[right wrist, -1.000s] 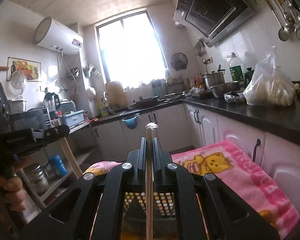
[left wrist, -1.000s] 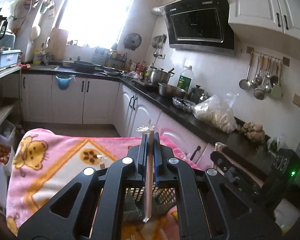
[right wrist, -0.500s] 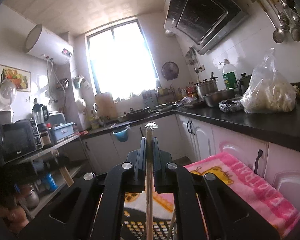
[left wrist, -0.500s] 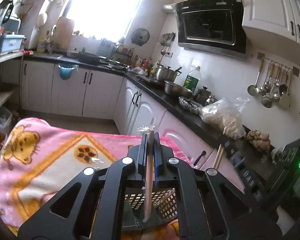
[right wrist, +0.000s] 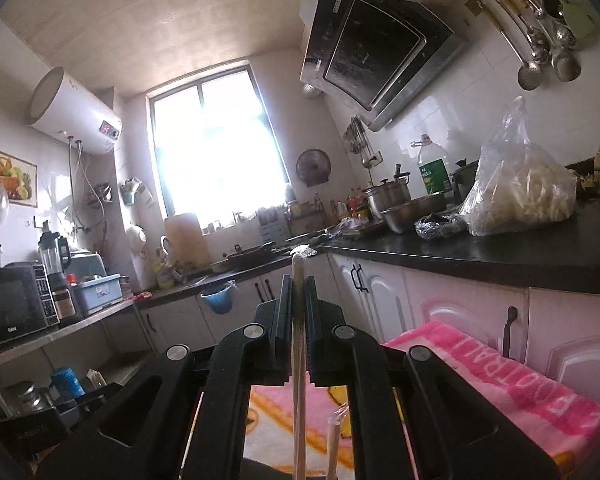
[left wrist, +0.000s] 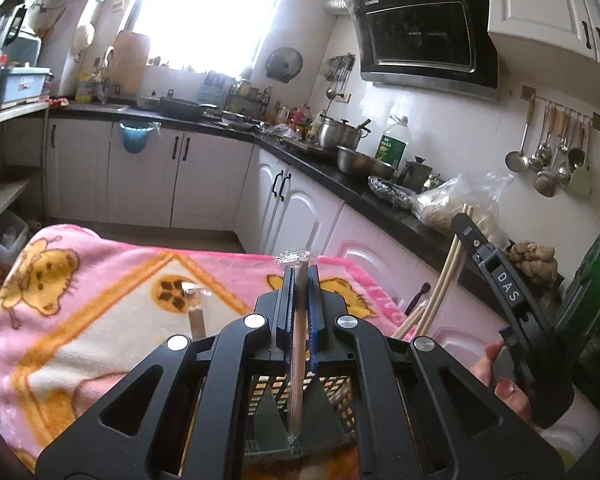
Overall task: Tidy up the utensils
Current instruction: 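Raise the chopstick with the left tool and insert it into the caddy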
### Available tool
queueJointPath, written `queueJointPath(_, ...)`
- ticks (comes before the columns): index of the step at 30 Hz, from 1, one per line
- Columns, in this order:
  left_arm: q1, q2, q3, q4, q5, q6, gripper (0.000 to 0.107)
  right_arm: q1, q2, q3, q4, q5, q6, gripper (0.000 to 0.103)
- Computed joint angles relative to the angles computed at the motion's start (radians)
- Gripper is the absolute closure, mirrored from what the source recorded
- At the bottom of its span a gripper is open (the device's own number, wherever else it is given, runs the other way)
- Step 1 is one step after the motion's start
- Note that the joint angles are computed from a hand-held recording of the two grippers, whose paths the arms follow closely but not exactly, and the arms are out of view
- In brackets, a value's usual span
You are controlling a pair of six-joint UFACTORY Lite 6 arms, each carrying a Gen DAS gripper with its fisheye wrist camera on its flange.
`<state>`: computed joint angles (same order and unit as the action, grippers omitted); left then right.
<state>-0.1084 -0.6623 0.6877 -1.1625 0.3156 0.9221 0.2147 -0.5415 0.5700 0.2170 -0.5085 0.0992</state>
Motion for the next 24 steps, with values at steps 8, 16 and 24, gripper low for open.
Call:
queueJointPath(8, -0.019, -0.015, -0.071, -0.071, -0.025, 0.072, 0.106, 0.086, 0.036, -0.067, 0.095, -0.122, -0.104, 0.095)
queueJointPath(16, -0.023, -0.023, -0.109, -0.093, -0.034, 0.104, 0.106, 0.089, -0.001, -0.128, 0.068, -0.111, -0.061, 0.094)
queueJointPath(24, -0.011, -0.031, -0.121, -0.071, -0.027, 0.079, 0.105, -0.043, -0.132, -0.198, -0.252, 0.065, 0.249, 0.084)
